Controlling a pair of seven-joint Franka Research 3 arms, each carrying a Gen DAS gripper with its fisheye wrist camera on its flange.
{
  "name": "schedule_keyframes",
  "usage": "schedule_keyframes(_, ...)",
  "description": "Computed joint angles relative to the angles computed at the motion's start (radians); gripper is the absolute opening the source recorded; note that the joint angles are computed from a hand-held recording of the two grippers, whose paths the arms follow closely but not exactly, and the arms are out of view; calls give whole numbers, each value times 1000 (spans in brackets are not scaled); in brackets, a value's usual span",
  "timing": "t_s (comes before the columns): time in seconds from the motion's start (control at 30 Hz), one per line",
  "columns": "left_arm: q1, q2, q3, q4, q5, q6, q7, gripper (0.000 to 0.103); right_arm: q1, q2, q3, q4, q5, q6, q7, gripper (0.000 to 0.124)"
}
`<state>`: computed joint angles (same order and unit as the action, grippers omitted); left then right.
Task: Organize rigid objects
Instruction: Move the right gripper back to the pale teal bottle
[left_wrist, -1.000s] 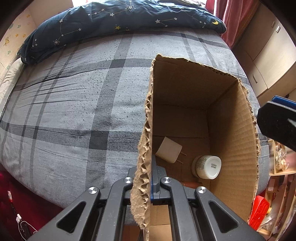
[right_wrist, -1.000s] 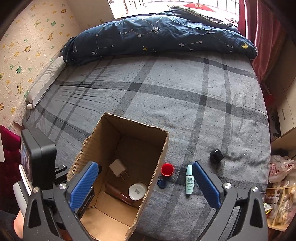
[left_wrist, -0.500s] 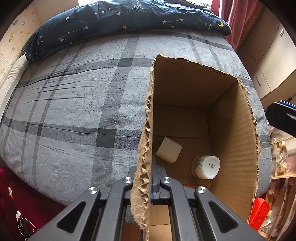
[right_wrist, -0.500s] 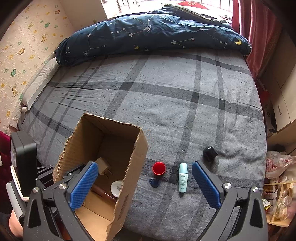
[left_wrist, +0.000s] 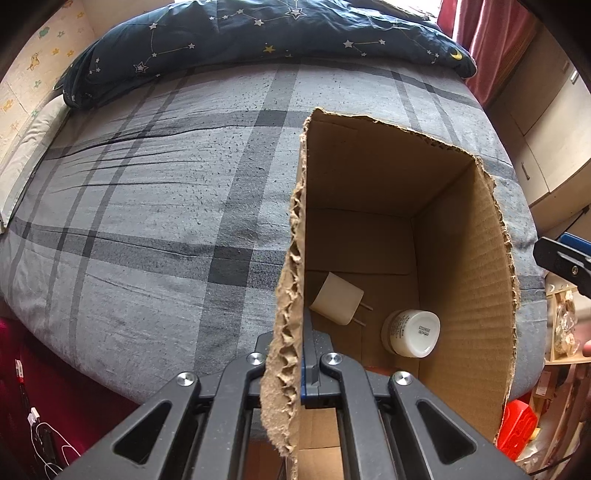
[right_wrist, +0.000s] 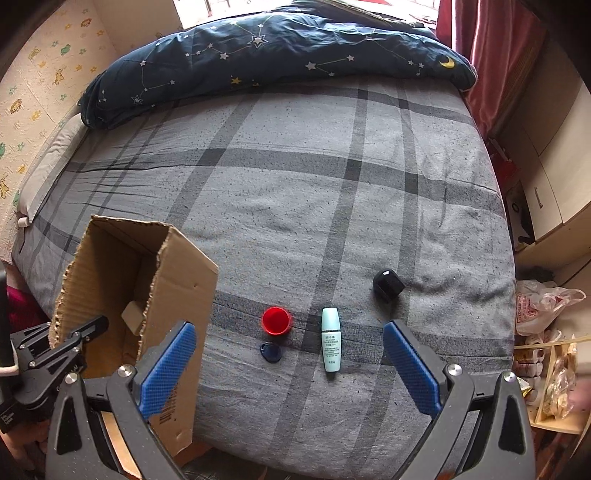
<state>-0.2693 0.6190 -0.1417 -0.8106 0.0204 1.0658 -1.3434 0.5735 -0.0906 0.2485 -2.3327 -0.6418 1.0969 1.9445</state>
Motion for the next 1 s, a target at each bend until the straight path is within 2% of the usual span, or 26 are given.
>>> schedule_keyframes(0.17, -2, -1, -1, -5, -12, 7, -36, 2, -9, -68, -2, -67, -31, 9, -35, 103)
schedule_keyframes(0.57, 7, -65, -10, -138, -37, 94, -103, 2, -56, -209, 2, -223, -105, 60, -108, 103)
schedule_keyframes(1.0, 24, -116, -11, -256, -52, 187, -166, 2, -159, -360, -26, -374, -278, 132, -232, 103)
